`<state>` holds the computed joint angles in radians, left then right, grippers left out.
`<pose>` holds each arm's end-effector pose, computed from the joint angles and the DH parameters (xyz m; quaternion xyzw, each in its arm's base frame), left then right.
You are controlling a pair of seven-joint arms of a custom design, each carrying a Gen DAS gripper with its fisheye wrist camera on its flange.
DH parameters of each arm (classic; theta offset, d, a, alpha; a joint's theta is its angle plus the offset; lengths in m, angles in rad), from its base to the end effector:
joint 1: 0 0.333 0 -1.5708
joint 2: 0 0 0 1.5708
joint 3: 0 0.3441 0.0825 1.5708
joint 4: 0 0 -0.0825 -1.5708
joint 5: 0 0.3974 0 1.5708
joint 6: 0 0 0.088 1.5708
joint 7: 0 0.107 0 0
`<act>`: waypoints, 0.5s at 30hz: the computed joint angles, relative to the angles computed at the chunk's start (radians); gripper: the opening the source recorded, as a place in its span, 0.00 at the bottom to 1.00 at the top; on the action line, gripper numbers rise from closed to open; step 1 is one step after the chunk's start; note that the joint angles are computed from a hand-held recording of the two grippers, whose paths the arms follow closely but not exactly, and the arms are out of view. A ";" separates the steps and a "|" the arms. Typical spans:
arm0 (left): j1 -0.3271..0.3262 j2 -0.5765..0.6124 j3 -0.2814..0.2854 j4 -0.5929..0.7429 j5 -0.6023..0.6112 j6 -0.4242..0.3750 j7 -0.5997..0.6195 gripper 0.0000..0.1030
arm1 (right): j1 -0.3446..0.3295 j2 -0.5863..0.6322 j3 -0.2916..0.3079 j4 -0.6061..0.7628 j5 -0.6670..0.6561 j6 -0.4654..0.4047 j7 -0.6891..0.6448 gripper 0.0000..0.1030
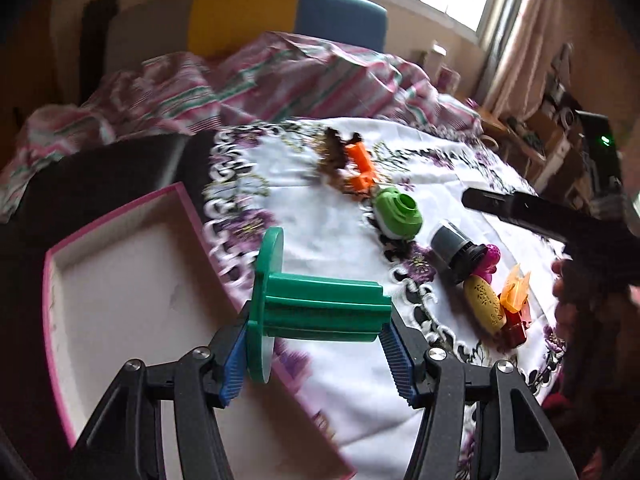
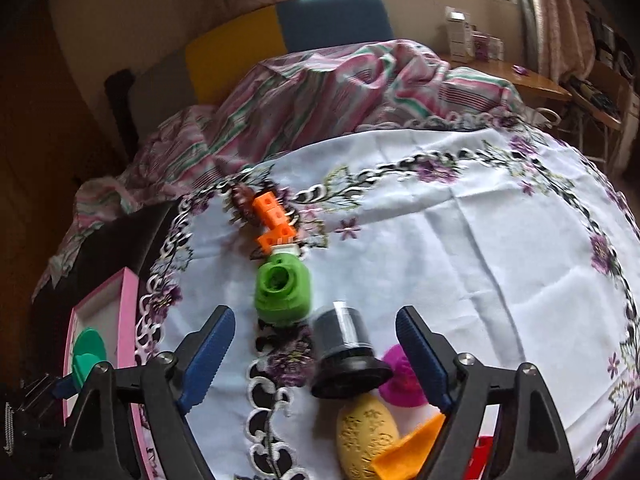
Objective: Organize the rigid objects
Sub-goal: 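Grasp the teal spool with the left tool while the right tool grasps the brown knob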
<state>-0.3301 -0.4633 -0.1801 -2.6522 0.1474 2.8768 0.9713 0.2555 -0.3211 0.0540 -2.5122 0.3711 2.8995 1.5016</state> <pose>0.3679 -0.2202 0.4834 -0.6484 0.6812 -0.3022 0.1558 0.4587 0.1254 0.4945 -0.6787 0.6429 -0.1362 0.3279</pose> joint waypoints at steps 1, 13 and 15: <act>0.004 -0.026 0.003 -0.020 -0.003 -0.001 -0.008 0.58 | 0.021 0.014 -0.012 0.021 0.017 -0.005 -0.022 0.81; -0.014 -0.197 0.103 -0.151 -0.080 0.002 -0.024 0.58 | 0.029 0.485 -0.005 0.572 -0.235 -0.200 0.069 0.97; -0.015 -0.201 0.118 -0.159 -0.094 0.003 -0.018 0.58 | 0.029 0.556 -0.010 0.662 -0.234 -0.261 0.077 0.98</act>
